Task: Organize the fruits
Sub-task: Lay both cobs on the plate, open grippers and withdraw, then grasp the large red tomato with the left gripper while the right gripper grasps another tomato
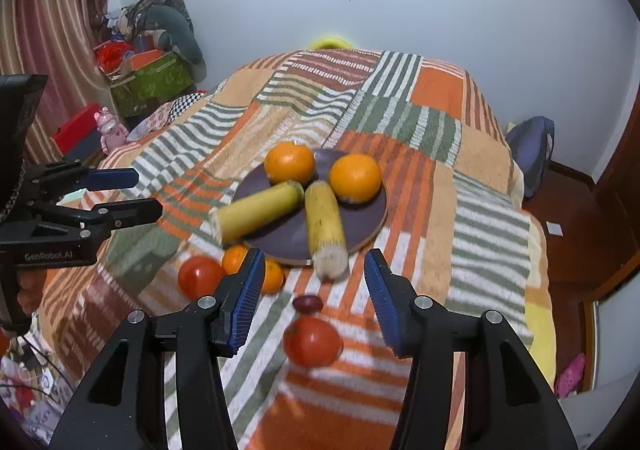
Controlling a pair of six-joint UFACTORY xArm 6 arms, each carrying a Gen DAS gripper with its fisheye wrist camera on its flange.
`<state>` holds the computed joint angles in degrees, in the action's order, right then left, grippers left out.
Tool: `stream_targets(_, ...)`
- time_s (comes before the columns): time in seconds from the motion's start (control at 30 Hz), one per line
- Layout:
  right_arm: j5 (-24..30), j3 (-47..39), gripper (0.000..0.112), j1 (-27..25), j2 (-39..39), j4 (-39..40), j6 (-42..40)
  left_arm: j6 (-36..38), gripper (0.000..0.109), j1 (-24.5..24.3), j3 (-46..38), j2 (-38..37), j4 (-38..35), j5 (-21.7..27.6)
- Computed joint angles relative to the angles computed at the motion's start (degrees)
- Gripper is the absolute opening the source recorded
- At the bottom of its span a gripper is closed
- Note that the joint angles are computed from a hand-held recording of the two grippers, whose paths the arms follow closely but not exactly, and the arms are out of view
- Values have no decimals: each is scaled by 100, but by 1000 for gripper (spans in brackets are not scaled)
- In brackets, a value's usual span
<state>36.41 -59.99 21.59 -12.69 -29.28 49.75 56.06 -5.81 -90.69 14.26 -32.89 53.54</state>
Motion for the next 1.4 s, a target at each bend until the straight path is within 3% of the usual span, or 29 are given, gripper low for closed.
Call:
stream_targets(0.47,-280,948,54,125,-246,692,339,0,62,88,675,-81,538,278)
stream_targets(0.83,-651,945,54,14,68,1325,-130,-192,62,-166,526,240,620,284)
stream_targets(1.07,-656,911,53,-25,151,1293,-173,-250,62,-253,434,374,520,224)
stream_targets(1.23,-684,906,53,-114,243,1459,-197,-315,52,-320,496,384,596,52)
stream_targets(1.4,-827,844,50,-138,337,1675,-434,-314,51,-296,443,414,559,124)
